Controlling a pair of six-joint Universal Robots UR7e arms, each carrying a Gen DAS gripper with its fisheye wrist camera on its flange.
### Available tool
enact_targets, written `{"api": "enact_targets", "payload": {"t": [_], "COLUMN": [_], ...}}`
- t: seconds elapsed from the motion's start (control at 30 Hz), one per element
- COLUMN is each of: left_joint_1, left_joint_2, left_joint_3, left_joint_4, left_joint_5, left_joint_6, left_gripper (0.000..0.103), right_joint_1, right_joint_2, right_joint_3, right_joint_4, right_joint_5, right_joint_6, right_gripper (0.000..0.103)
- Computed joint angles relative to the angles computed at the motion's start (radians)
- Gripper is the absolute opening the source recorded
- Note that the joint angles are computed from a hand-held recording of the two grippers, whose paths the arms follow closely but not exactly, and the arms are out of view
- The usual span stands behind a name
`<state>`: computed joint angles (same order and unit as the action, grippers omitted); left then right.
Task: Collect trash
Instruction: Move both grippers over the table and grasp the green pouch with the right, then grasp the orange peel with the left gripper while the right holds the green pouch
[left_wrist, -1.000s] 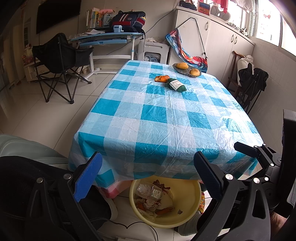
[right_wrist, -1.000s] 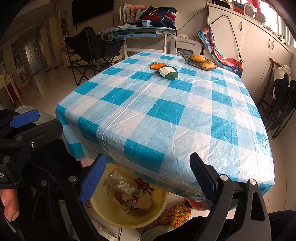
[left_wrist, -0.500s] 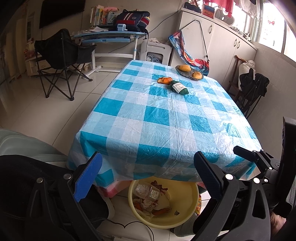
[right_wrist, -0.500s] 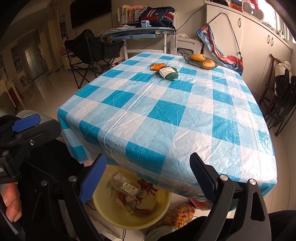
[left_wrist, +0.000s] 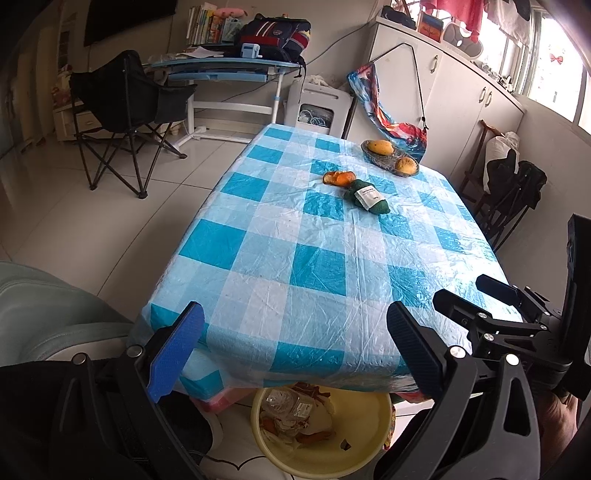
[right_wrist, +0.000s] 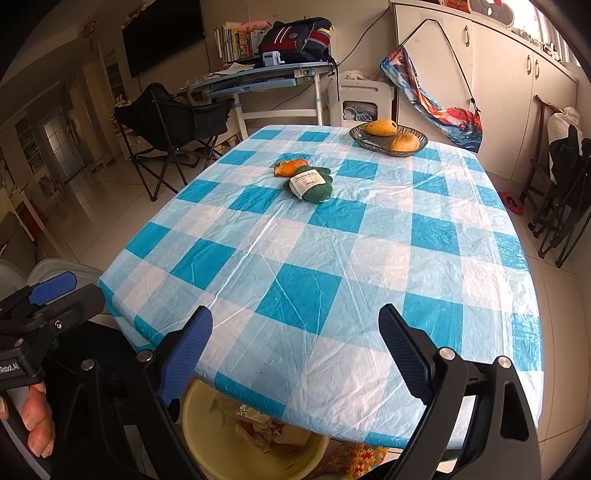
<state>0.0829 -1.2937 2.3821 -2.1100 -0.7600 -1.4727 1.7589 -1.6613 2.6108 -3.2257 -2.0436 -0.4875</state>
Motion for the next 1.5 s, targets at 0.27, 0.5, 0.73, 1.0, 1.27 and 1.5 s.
{"api": "enact_targets", "payload": {"t": [0.27,0.5,0.73,1.0,1.27,1.5], "left_joint_1": [0.121,0.191,0.263,0.374,0.48,0.517], "left_joint_2": [0.044,0.064,0.12,0.233,0.419,0.562], "left_joint_3": [-0.057,-0.09,-0.133,-0.241,-0.397,-0.519], "left_joint_4": [-0.066,-0.093,-0.186,-0.338,-0.532,-0.635], "left_joint_5": [0.045,0.078,0.113,0.138,0.129,0.15], "left_joint_6": [0.1,0.137,0.248,0.479,0.783,1.025], "left_gripper": [0.096,0.096,0.096,0.096,0.096,0.095], "right_joint_1": [-0.013,-0.018,-0.041,-0.075,-0.106,-0.147], "right_joint_2": [0.135,0.282,0.376,0.433,0.267,0.192], "right_joint_3": [-0.126,-0.236,-0.339,-0.414,-0.382,-0.351], "right_joint_4": [-0.018,-0.049,-0.016,0.062,0.308,0.357], "right_joint_5": [0.016,0.011,0.016,-0.012,-0.03,0.034], "right_joint_6": [-0.048,-0.094,-0.078,-0.093,-0.123,-0.067], "right_gripper": [0.088,0.088,0.085,0.059,0.037,0.042]}}
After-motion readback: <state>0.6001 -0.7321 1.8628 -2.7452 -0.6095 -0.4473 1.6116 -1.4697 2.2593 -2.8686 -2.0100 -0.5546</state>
